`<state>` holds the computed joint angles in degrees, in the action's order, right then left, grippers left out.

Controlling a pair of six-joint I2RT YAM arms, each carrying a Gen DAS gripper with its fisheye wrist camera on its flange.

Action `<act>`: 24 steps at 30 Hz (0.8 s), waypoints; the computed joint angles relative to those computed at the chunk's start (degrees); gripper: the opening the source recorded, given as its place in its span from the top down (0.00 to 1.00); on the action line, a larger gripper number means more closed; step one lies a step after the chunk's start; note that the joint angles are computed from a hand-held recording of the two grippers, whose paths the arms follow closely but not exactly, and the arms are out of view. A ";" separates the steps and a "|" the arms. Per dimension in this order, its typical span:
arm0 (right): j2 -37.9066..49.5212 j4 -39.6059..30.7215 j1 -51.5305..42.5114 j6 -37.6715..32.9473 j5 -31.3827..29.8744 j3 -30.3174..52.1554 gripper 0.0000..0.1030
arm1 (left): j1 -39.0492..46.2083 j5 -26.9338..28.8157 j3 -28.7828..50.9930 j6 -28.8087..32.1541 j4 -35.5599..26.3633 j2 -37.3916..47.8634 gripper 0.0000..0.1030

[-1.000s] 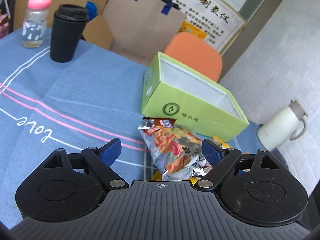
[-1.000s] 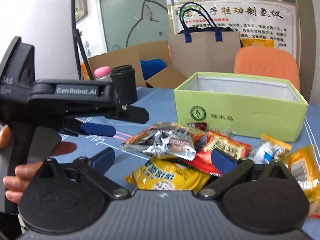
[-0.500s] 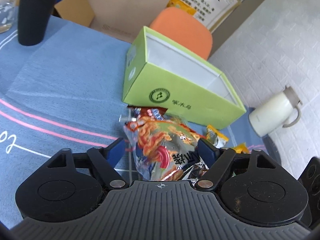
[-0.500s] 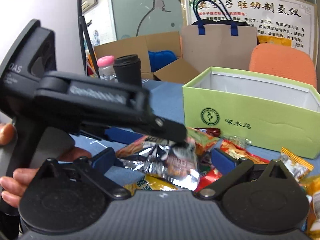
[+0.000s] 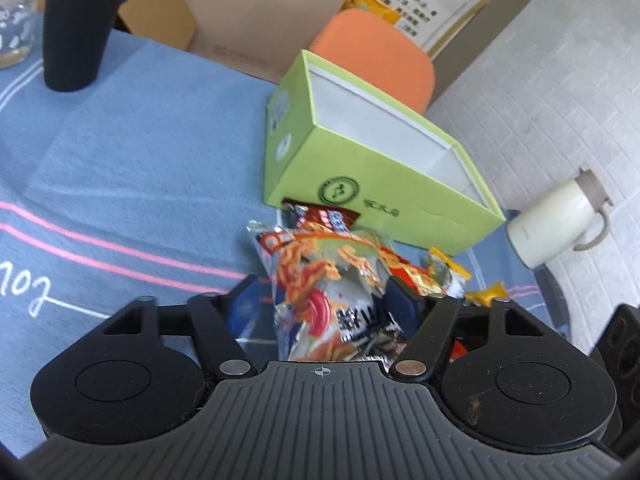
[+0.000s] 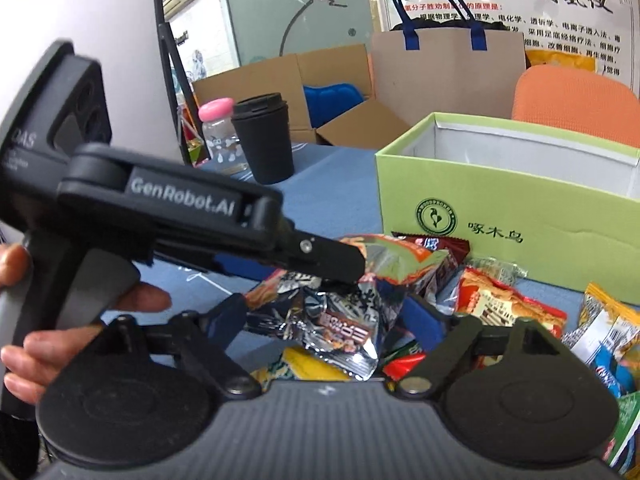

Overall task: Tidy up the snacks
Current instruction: 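Grasp the silver-and-orange snack bag with the left gripper, then drop the silver snack bag into the green box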

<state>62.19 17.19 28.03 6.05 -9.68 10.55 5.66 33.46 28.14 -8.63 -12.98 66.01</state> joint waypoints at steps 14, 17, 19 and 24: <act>-10.24 -3.05 3.50 -0.32 3.09 -2.59 0.29 | 3.49 4.57 -3.62 -3.71 -2.67 -8.66 0.61; -15.01 -5.73 5.27 -0.04 4.91 -2.49 0.29 | 2.43 2.48 -3.35 -4.26 -5.24 -13.97 0.61; -16.66 -6.69 5.56 0.49 5.19 -2.54 0.29 | 2.13 2.19 -2.74 -4.26 -6.73 -14.85 0.61; -23.72 -11.92 2.41 -0.45 4.36 -3.20 0.26 | -4.61 -0.88 1.26 -7.47 -6.00 -12.11 0.61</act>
